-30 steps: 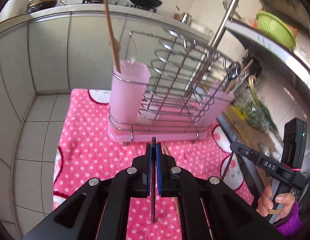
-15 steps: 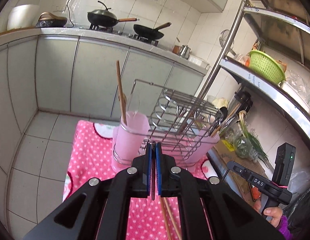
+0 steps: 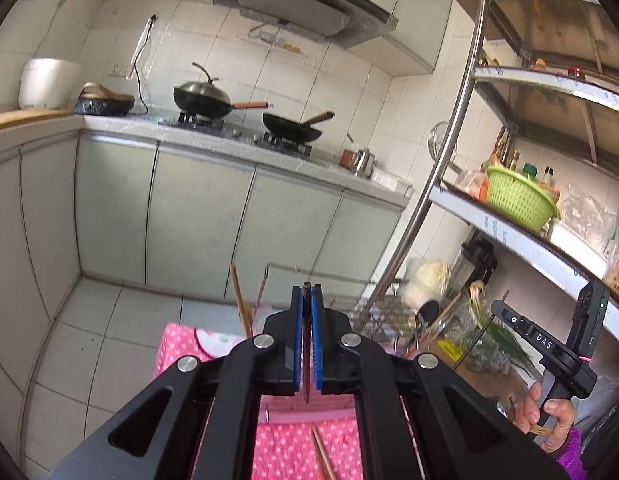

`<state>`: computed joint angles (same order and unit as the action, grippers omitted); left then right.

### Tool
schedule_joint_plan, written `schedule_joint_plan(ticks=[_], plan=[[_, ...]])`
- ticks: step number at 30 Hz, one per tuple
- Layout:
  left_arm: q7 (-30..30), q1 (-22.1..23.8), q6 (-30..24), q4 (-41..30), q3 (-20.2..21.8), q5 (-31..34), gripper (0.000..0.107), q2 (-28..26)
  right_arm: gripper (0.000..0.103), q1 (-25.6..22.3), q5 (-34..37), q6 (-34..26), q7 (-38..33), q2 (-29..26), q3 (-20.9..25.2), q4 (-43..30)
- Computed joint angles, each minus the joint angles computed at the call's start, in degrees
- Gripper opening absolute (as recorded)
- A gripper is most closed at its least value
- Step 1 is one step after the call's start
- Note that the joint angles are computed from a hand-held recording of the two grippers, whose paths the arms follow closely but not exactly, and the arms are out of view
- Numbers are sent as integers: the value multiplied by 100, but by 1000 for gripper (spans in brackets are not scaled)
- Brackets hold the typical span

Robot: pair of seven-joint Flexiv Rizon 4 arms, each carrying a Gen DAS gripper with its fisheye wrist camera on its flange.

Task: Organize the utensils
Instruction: 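Carry both dark chopsticks up over the pink cup and open both tools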

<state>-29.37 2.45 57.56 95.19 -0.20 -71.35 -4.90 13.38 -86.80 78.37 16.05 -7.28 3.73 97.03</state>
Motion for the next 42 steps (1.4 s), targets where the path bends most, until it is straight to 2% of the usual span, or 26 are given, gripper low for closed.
schedule_joint_plan(ticks=[4, 8, 16, 24, 28, 34, 42], plan=[[72, 6, 229, -296, -72, -157, 3, -122, 5, -53, -727, -105, 519, -74, -114, -363], [-23, 53, 438, -581, -148, -141, 3, -332, 5, -142, -906, -106, 683, -260, -156, -599], [-650, 229, 442, -870, -300, 487, 3, -740, 5, -63, -759, -277, 343, -601, -230, -691], [-818, 229, 700, -705, -413, 1011, 3, -871, 5, -30, -511, -118, 327, -726, -286, -477], [-1056, 251, 608, -611, -405, 1329, 3, -911, 5, -28, -434, -41, 430, -705, -272, -279], [-1527, 319, 400, -651, -373, 1842, 4, -1078, 5, 38, 144, -39, 198, -752, -256, -53], [-2134, 423, 285, -1048, -441, 2485, 4, -1462, 5, 243, 1490, 37, -781, -986, -379, -112]])
